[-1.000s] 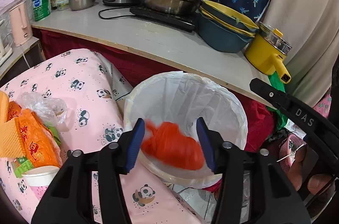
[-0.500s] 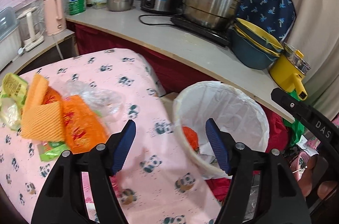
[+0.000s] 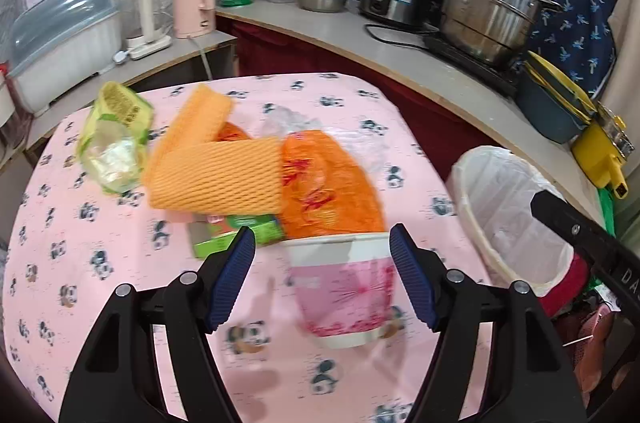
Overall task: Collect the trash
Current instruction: 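Grasp the pink paper cup with the right gripper while the left gripper reaches toward the orange printed bag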
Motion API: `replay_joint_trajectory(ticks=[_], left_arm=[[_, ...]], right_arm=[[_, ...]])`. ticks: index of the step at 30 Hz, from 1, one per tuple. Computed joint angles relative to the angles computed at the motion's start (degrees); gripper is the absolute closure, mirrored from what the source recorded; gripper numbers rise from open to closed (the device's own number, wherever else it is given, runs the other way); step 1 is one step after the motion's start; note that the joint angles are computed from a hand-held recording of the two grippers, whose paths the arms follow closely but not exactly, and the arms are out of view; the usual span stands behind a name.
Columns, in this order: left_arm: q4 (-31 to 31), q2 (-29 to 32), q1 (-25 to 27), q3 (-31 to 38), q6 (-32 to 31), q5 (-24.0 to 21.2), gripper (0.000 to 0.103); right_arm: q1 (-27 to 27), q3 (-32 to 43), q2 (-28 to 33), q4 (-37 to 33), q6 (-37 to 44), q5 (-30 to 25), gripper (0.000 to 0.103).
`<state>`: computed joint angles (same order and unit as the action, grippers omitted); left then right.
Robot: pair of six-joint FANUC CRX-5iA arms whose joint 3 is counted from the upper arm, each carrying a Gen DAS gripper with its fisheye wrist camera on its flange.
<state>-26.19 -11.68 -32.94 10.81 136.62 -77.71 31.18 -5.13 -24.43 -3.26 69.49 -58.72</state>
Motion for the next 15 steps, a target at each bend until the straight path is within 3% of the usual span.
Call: replay_joint_trajectory(ticks=[9,15], left_arm=[[-1.77,-5.86,2.2,-4.2,1.04,-2.93,0.035],[-2.49,-8.45,3.56,-6.2,2.18,-4.44,0.028]], right_arm=[[10.09,-3.5,-0.11,2.88,-5.66,-0.22,0.035],[13.05,-3.93,1.44,2.28,-6.01,-1.25,0.032]])
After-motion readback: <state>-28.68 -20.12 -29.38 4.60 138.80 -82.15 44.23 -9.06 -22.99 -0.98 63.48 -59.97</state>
